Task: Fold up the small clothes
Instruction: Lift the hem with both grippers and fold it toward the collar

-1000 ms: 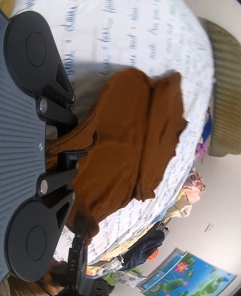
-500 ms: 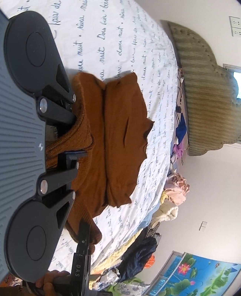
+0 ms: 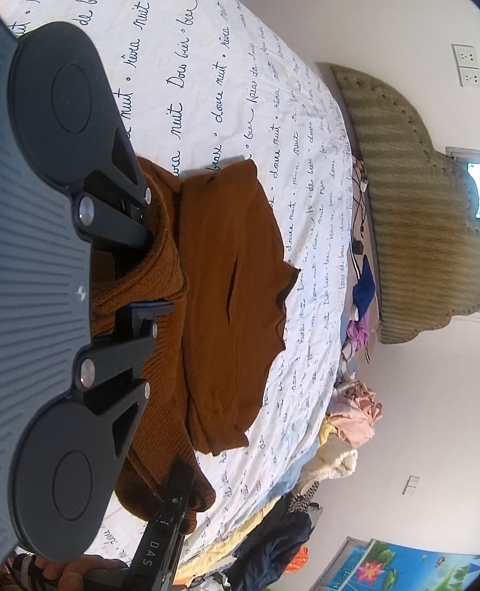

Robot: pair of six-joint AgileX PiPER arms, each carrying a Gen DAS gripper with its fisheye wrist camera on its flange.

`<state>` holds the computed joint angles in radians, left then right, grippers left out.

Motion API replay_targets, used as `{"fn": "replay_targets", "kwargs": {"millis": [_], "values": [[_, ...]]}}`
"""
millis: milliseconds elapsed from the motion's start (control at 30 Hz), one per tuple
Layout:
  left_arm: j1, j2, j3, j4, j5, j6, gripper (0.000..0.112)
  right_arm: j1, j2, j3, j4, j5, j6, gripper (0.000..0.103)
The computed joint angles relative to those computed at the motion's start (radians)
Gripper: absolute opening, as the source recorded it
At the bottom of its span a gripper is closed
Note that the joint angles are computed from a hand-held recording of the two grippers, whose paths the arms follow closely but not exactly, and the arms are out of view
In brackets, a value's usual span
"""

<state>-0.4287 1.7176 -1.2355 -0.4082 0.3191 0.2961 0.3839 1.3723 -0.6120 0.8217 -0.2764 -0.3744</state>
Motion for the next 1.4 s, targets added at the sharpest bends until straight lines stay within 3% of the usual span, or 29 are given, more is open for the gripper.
{"fn": "replay_targets", "kwargs": {"millis": [300,533,800,1100,1400], "values": [[-0.013,0.067,-0.113,0.186,0.041,-0.182,0.008,-0.031,0.073,-0.048,-0.079,-0.021,0.058,0.019],[-0.039,0.107,-0.173,0.363,0.038,-0.352,0.008,-0.04,0.102,-0.089,-0.051,-0.04,-0.003,0.019],[-0.072,0.138,-0.219,0.657,0.014,-0.624,0.008,-0.064,0.148,-0.153,-0.075,-0.049,-0.022,0.019],[-0.064,0.301,-0.453,0.676,0.109,-0.64,0.008,-0.142,0.264,-0.272,-0.227,0.003,0.12,0.019],[-0.079,0.48,-0.711,0.799,0.218,-0.713,0.008,-0.19,0.403,-0.418,-0.212,0.047,0.088,0.016]]}}
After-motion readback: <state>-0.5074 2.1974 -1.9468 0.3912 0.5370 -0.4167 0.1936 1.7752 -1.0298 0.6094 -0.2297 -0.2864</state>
